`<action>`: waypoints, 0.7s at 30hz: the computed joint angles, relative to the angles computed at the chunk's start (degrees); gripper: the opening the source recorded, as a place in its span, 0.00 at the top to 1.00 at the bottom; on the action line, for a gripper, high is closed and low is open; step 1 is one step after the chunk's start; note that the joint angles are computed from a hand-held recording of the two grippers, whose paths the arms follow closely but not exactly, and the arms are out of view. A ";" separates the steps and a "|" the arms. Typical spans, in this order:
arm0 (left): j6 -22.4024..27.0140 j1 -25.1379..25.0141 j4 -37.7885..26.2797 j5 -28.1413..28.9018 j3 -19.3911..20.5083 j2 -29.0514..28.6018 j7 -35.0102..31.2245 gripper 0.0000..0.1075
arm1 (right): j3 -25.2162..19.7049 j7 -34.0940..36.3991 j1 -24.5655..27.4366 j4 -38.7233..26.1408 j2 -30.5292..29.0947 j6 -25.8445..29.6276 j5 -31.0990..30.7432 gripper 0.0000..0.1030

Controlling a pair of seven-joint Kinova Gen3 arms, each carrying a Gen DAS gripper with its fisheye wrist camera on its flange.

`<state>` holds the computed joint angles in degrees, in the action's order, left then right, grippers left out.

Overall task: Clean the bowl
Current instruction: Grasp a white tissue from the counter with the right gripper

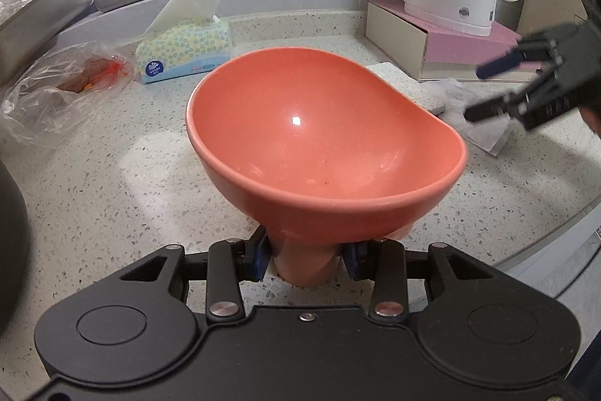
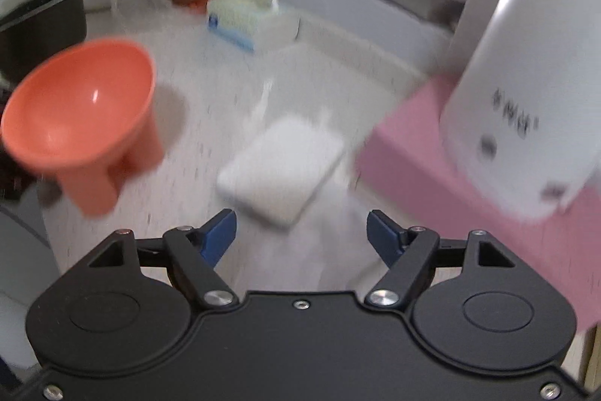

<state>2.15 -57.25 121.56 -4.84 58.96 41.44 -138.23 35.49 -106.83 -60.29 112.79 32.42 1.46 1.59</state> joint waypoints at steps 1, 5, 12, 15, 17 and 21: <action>0.29 0.02 -0.18 -0.11 0.00 0.04 -0.07 0.64 | 0.06 -0.50 -0.10 0.07 0.39 0.13 -0.48 0.23; 0.78 -0.07 -0.46 0.20 0.05 0.11 -0.58 0.64 | -6.81 -4.19 6.71 0.16 -0.05 -0.73 -4.33 0.23; 1.42 -0.26 -0.67 0.85 0.28 0.18 -1.80 0.64 | -0.70 -7.34 1.32 1.99 0.56 -1.44 -8.41 0.91; 1.69 -0.19 -0.74 1.20 0.38 0.23 -2.64 0.65 | 1.93 -9.39 -1.46 3.01 -0.07 -0.59 -8.59 0.94; 1.70 -0.88 -0.41 0.95 1.23 0.96 -3.88 0.65 | 4.27 -10.45 -4.25 4.73 -1.32 -1.10 -8.52 0.94; 0.50 -1.70 0.37 1.08 2.01 2.03 -4.46 0.65 | 8.76 -8.49 -11.27 7.60 -6.55 -1.54 -5.30 0.94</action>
